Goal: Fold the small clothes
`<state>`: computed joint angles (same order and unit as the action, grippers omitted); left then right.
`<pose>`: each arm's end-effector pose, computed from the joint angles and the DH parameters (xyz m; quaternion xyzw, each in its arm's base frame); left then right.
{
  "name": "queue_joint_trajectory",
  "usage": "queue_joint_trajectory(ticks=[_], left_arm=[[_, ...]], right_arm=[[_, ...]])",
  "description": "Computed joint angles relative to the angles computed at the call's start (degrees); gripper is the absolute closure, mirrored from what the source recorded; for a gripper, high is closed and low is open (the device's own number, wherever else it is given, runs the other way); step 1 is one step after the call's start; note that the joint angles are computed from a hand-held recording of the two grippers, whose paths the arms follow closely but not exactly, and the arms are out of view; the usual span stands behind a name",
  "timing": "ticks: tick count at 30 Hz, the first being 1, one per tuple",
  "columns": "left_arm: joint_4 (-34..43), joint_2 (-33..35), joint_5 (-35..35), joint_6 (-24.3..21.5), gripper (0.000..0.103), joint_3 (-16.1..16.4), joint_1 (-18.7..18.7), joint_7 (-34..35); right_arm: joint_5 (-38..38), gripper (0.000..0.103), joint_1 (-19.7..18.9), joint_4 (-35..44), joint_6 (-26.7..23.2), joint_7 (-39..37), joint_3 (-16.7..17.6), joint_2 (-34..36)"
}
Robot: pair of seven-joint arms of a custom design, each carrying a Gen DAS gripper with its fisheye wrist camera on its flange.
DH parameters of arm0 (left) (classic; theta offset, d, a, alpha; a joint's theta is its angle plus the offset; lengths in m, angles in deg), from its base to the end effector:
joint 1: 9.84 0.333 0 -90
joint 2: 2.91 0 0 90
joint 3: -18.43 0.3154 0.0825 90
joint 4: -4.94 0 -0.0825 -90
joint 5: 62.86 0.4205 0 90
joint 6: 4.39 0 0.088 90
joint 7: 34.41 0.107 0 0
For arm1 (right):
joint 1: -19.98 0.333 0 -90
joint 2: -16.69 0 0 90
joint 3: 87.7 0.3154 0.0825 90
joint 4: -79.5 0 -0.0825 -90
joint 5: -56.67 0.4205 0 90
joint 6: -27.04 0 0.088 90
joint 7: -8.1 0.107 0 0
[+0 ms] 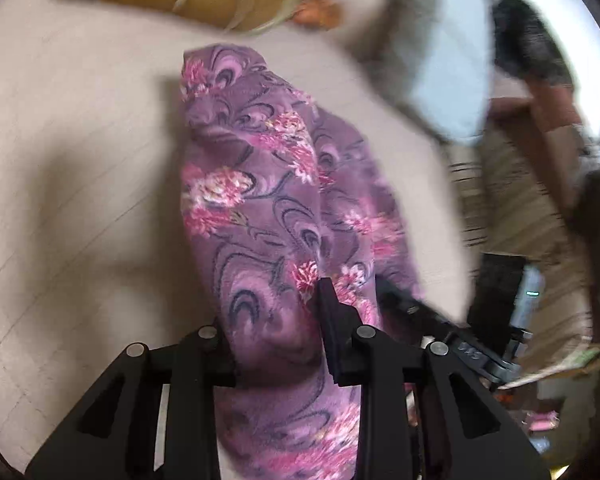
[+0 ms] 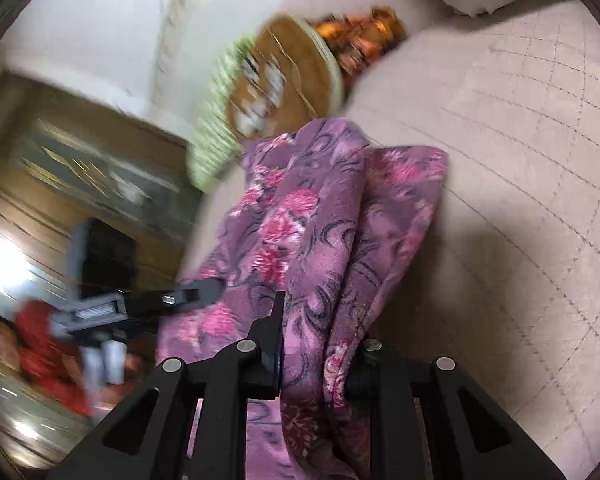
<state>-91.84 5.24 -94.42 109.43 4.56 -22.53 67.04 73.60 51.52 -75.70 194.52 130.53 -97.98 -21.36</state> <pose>0.5785 -0.3167 0.5254 0.5012 -0.8177 0.2257 0.1709 0.4012 0.1330 0.5044 -0.4721 0.7680 0.0123 0.4327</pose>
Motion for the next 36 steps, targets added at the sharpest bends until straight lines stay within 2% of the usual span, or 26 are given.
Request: queue_joint_trajectory(ticks=[1,2,4,5,6,7,8,9,12,13,15,16,18,19,20,21,22,23,24,25,28,31,32,34,36], left_arm=[[-1.46,0.01,1.15,1.43,0.054,0.29,-0.02,-0.23],[-2.5,0.34,0.15,2.14,0.046,0.5,0.39,-0.03],[-2.8,0.8,-3.96,1.21,0.044,0.86,1.8,-0.13],[-2.89,0.31,-4.72,1.19,0.045,0.86,2.16,0.68],[-3.46,-0.93,-3.74,2.26,0.045,0.87,2.15,2.08],[-4.99,-3.47,-2.89,4.55,0.048,0.89,2.12,4.53],[-6.03,-5.06,-3.64,5.7,0.048,1.01,2.18,5.91],[-7.64,-7.52,-6.32,7.15,0.047,1.2,2.37,8.43],[-9.5,-10.67,-12.61,6.66,0.046,2.03,1.95,12.98],[-10.69,-11.83,-13.44,6.78,0.046,1.91,1.43,14.03],[-13.53,-13.51,-9.8,9.23,0.046,0.84,-0.16,15.64],[-15.01,-14.02,-7.52,11.29,0.046,0.34,-0.9,16.09],[-20.24,-16.23,-0.04,19.59,0.046,-1.09,-2.22,16.67],[-22.21,-16.65,2.28,22.88,0.045,-1.42,-2.87,17.42],[-23.68,-16.67,3.22,25.13,0.044,-1.33,-3.38,17.63],[-24.06,-16.14,2.76,26.41,0.043,-0.9,-3.74,17.43],[-23.33,-15.72,1.88,25.59,0.043,-0.28,-3.99,17.32],[-21.88,-15.11,1.1,23.63,0.044,0.29,-4.0,16.56],[-20.09,-14.74,0.04,20.94,0.047,1.01,-3.74,15.7],[-19.39,-14.97,-0.67,19.83,0.05,1.34,-3.54,15.1],[-21.59,-19.31,-6.24,20.08,0.05,2.54,-3.63,18.59],[-23.91,-21.14,-3.2,18.88,0.05,2.63,-4.58,19.17],[-26.21,-22.05,-0.45,21.25,0.049,0.91,-3.78,18.01],[-29.69,-23.7,0.37,25.72,0.047,0.65,-4.82,19.94],[-30.87,-24.15,-0.37,27.61,0.047,1.05,-5.56,19.77]], right_arm=[[-2.18,0.084,-2.89,0.19,-1.85,1.27,2.74,1.58],[-3.18,0.077,-4.09,-0.28,-2.21,1.74,3.75,2.33],[-1.92,0.075,-3.11,-1.82,0.03,1.97,2.45,1.24],[-2.42,0.07,-4.13,-1.58,-1.36,2.74,2.8,0.4],[-3.56,0.07,-5.95,-1.25,-3.19,3.75,3.89,-0.54],[-4.73,0.068,-7.91,-1.14,-4.18,4.76,4.87,-1.79],[-6.24,0.067,-10.3,-1.28,-4.16,6.11,6.29,-3.21],[-7.36,0.066,-11.13,-1.09,-3.07,6.3,6.57,-3.62],[-7.91,0.067,-6.53,1.87,1.27,1.66,1.94,-1.23],[-7.36,0.069,-3.64,3.78,2.02,-0.53,-0.15,0.94],[-3.43,0.071,1.79,6.26,2.6,-5.48,-4.33,4.69],[-3.8,0.073,2.18,6.3,2.06,-5.17,-4.56,5.38],[-3.94,0.079,-0.43,8.13,-3.11,-4.86,-2.55,9.27],[-4.69,0.094,-0.73,8.96,-5.72,-4.05,-2.81,11.05],[-3.35,0.101,-2.68,8.44,-5.13,-4.69,-1.06,11.91],[-2.13,0.101,-3.07,8.28,-4.35,-5.18,-0.79,11.62],[-2.03,0.101,-4.67,8.4,-4.78,-4.38,0.7,11.25],[-2.69,0.093,-6.26,8.23,-5.17,-3.38,2.26,10.11],[-4.13,0.091,-5.84,7.97,-5.4,-2.85,2.04,8.79],[-2.95,0.091,-6.49,6.38,-5.55,-4.8,3.82,5.47],[-4.02,0.091,-4.66,2.63,-5.57,-6.43,5.6,-2.17],[-4.51,0.091,-2.22,-0.61,-4.81,-4.89,7.41,-5.77],[-4.53,0.091,-1.02,-2.08,-6.17,-4.21,7.69,-6.48],[-8.19,0.095,-1.08,-4.01,-9.86,-0.19,9.44,-6.01],[-7.84,0.096,-3.01,-6.87,-5.11,1.98,12.76,-6.97]])
